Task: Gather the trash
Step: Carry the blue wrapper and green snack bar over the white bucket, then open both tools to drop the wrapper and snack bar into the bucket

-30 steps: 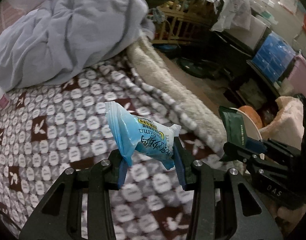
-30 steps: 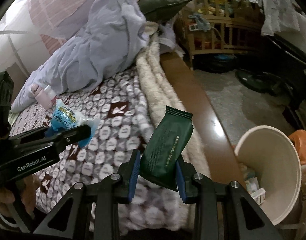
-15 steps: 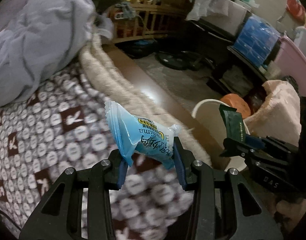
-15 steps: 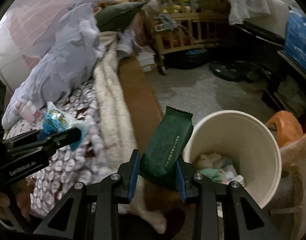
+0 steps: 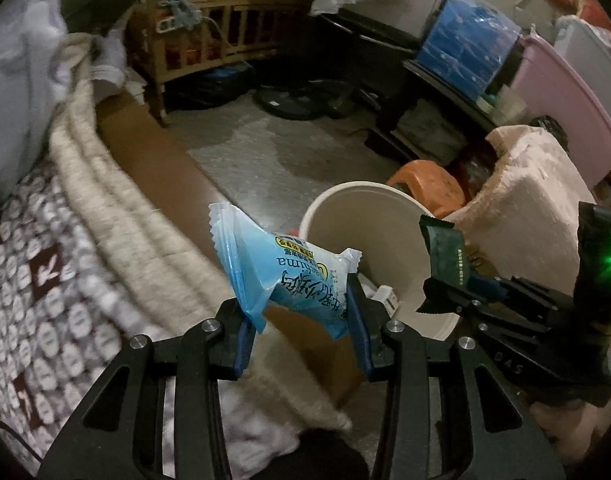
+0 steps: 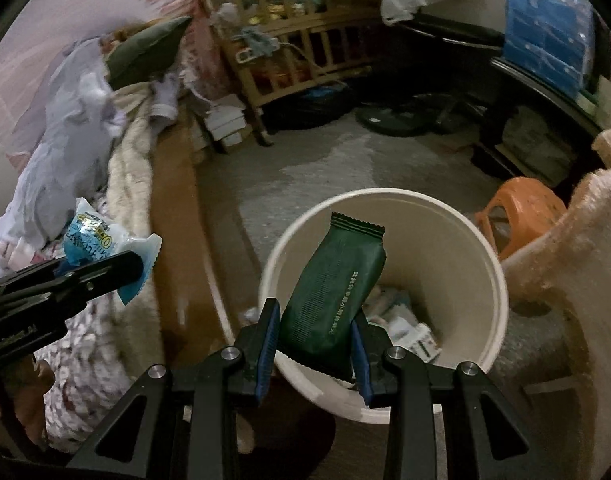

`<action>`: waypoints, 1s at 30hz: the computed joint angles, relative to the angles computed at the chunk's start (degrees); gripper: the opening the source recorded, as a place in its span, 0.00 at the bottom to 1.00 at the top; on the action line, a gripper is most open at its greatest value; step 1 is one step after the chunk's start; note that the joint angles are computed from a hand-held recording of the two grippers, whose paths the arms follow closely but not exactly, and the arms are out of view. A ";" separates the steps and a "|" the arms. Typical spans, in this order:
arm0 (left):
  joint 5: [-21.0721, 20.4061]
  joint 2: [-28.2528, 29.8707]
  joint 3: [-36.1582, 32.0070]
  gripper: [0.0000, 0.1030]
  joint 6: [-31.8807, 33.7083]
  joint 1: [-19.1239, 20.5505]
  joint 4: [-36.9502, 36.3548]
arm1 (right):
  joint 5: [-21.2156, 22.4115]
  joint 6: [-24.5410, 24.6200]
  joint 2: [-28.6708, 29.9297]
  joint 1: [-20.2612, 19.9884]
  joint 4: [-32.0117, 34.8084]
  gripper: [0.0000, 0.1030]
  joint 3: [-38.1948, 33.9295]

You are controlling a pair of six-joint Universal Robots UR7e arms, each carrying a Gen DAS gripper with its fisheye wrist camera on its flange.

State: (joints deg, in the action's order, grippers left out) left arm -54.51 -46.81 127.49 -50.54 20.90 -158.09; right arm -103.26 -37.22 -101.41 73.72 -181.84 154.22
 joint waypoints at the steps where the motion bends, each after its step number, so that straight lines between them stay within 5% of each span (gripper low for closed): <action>1: -0.22 0.57 -0.60 0.37 0.66 0.26 -0.19 | 0.03 -0.15 -0.20 -0.66 0.10 0.31 -0.13; 15: -4.96 6.55 -6.16 0.39 6.82 4.02 -5.61 | 1.26 -1.09 0.58 -6.83 -1.25 0.31 -1.47; 30: -5.71 8.11 -7.48 0.40 8.29 4.48 -6.60 | 1.87 -1.13 1.20 -8.74 -1.51 0.31 -1.83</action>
State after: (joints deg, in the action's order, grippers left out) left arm -60.22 -38.71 120.01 -42.25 25.38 -164.69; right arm -101.39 -38.35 -100.21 64.98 -183.35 152.39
